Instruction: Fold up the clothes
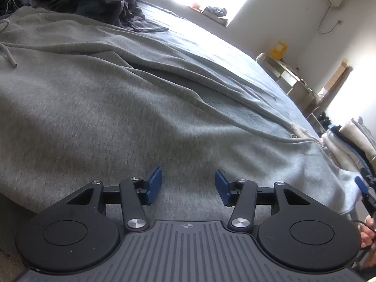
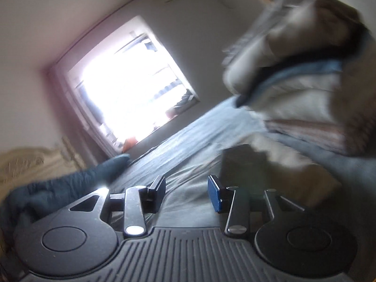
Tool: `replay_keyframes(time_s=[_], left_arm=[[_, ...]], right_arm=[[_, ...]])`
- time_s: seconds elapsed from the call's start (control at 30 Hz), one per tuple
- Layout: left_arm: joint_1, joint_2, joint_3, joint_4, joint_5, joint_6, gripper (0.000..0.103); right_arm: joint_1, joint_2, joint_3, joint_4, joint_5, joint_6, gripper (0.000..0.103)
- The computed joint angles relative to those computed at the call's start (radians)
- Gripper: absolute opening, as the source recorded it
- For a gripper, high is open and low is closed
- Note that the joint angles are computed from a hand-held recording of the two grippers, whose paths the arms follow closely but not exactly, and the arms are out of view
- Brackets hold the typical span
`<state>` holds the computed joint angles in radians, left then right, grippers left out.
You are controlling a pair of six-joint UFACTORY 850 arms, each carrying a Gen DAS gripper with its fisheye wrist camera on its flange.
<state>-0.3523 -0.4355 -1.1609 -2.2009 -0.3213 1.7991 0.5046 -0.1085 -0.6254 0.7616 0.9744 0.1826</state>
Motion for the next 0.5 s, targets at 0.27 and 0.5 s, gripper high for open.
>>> replay_keyframes(time_s=[0.27, 0.5], left_arm=[[0.000, -0.003, -0.003, 0.017, 0.000, -0.005, 0.051], [-0.005, -0.002, -0.012, 0.059, 0.023, -0.033, 0.051]], right_arm=[[0.096, 0.000, 0.036, 0.125, 0.128, -0.002, 0.043], [0.034, 0.013, 0.215, 0.048, 0.194, 0.588, 0.044]])
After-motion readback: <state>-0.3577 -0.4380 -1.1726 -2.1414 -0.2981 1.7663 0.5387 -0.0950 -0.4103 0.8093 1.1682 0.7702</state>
